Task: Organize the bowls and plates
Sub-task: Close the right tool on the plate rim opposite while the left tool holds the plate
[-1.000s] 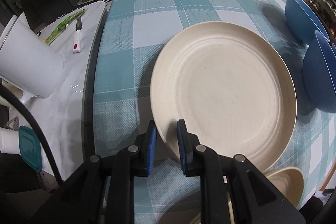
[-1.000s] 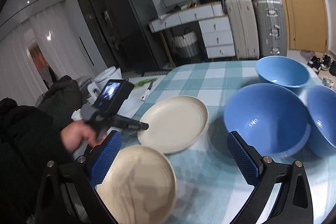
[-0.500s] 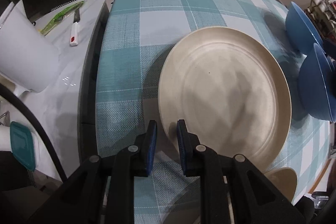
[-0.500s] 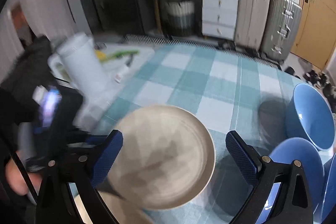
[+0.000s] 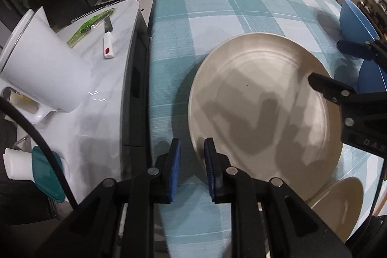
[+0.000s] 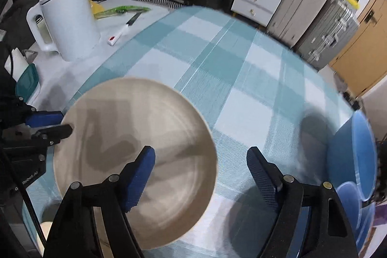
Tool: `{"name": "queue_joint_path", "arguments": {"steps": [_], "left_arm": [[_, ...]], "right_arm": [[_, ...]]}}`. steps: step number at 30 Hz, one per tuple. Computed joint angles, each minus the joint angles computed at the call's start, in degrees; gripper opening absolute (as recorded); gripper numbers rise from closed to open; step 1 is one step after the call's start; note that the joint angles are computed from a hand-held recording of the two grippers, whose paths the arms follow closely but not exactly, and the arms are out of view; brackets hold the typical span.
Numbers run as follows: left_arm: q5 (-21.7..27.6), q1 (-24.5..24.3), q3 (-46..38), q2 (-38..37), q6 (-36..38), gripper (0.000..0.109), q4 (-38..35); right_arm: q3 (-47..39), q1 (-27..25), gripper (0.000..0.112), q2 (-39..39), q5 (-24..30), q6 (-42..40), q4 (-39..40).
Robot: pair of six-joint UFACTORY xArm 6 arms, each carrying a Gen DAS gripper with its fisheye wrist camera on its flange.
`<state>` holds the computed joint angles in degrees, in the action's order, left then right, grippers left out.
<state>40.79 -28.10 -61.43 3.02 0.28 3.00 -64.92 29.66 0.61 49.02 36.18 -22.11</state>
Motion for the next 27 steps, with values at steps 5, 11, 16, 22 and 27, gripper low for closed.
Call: {"name": "queue_joint_path", "arguments": {"steps": [5, 11, 16, 22, 27], "left_arm": [[-1.1, 0.31, 1.27, -0.87, -0.26, 0.019, 2.14], [-2.13, 0.8, 2.41, -1.49, 1.34, 0.019, -0.44], [-3.0, 0.76, 3.14, -1.62, 2.75, 0.019, -2.03], [-2.46, 1.71, 2.93, -1.05, 6.79, 0.019, -10.33], [-2.44, 2.5, 3.04, -0.98, 8.45, 0.019, -16.73]], "right_arm": [[0.29, -0.8, 0.081, 1.63, -1.5, -1.5, 5.98], [1.01, -0.63, 0.071, 1.97, -0.69, -0.98, 6.52], [2.62, -1.6, 0.061, 0.88, -2.41, -1.48, 9.93], [4.27, -2.08, 0.048, -0.31, -4.37, -2.55, 12.67], [5.8, -2.72, 0.032, -1.51, -5.52, -1.59, 12.52]]}}
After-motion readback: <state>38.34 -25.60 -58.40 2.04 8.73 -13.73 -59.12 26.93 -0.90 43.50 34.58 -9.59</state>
